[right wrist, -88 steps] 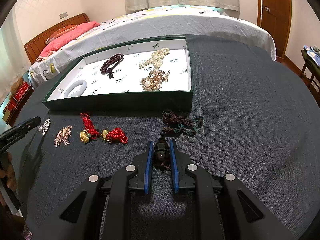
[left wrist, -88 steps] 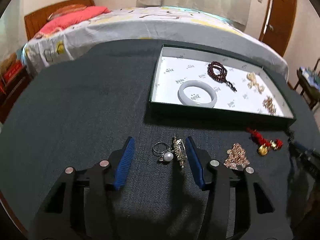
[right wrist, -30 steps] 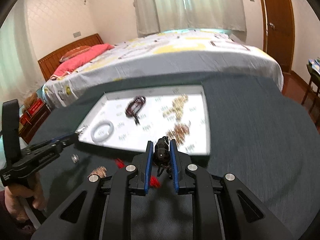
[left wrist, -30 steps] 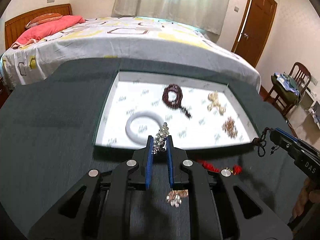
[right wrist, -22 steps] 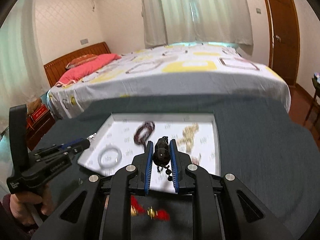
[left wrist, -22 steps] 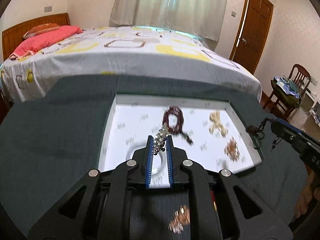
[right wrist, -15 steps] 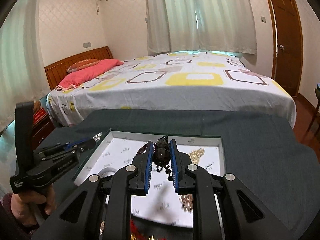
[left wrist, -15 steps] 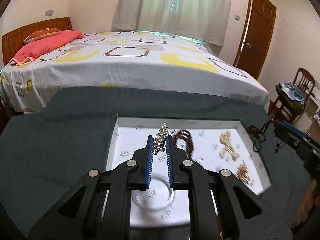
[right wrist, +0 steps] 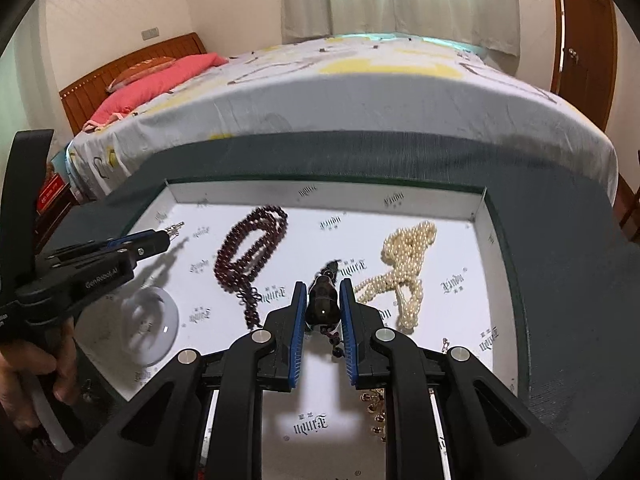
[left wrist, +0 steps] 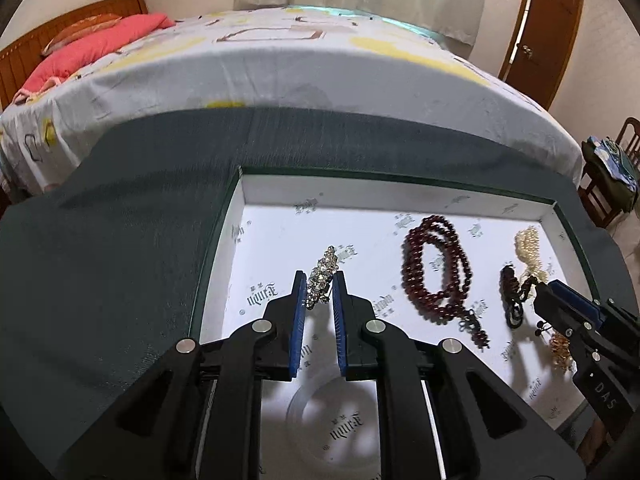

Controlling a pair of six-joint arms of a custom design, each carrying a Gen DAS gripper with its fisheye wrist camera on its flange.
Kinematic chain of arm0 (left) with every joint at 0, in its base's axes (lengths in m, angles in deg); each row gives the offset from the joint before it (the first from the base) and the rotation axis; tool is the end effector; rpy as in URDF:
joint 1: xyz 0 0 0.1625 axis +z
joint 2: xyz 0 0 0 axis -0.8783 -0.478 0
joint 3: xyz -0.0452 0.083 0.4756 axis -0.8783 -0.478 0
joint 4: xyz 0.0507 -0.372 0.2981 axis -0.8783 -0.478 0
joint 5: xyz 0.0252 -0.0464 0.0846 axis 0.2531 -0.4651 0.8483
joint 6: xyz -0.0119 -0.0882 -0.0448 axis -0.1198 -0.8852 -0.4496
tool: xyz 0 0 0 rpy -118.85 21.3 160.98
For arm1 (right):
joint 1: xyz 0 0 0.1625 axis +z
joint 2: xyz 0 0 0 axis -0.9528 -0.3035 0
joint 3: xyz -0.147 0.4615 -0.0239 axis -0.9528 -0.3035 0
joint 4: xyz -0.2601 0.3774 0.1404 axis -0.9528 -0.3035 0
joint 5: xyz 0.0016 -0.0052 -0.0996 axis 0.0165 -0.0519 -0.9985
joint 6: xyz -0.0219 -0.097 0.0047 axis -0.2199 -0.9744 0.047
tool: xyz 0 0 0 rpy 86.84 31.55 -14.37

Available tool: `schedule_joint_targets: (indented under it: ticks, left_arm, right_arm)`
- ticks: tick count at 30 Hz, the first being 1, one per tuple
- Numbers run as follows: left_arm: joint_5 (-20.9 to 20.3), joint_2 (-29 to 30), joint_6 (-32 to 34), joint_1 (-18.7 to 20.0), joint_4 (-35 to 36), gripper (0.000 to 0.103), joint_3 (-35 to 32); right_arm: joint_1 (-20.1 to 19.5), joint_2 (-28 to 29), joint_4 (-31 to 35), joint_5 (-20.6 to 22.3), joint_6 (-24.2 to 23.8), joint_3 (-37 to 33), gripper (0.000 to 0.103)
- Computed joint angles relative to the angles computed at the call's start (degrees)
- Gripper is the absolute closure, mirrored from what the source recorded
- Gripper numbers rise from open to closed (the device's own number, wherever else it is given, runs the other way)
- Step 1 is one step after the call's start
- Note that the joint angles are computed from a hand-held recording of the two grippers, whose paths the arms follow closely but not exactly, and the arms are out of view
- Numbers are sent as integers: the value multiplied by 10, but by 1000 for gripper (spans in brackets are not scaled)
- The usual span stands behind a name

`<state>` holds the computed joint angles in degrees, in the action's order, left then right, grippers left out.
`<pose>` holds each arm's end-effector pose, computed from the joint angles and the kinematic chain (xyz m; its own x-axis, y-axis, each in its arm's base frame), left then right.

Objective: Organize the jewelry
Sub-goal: 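Carry the brooch and black pendant into the white tray and open both tools, then move the left tool to the pearl ring while the right tool grasps the red tassel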

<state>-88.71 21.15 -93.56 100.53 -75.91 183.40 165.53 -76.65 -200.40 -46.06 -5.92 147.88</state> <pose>-0.2874 -0.5158 0.0930 -0.7539 -0.2025 -0.6250 0.2918 0.7491 -0.5947 0.1367 -0.5394 0.2394 -0.7245 -0.4271 0.5410 -0.6466 0.6930 -0.3187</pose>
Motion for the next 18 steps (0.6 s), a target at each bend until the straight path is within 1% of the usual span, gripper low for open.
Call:
schedule_joint_targets:
  ticks: [2,3,4,6,7,9,11,12,18]
  left_arm:
    - [-2,0,-1,1,-2,81,2]
    - [-1,1,-2,0,-3,74,2]
    - [2,1,-3,-1,-2,65,3]
    - [9,2,2,-4,-9,56,6]
    - [10,2,6,-5,-13,53,6]
    - [9,0,5,-10,-16,50,9]
    - [10,-6,-4,-19,-16,47,14]
    - [12,-9,-9,-26,-16,44,19]
    - [21,-28,-54,-67,16,41,41]
  right_arm:
    - [-1,3,3,-2,-2,-3,84]
    - [-2,3,7,-1,-2,-4,81]
    - [-3,1,10,0,-1,-3,72]
    - [-5,-1,13,5,1,-3,60]
    - [-6,-7,13,10,3,-1,60]
    - [-5,-12,13,13,4,1,60]
    - [-6,-29,17,22,7,9,60]
    - [-6,-34,17,24,8,11,60]
    - [-8,-95,22,44,3,47,60]
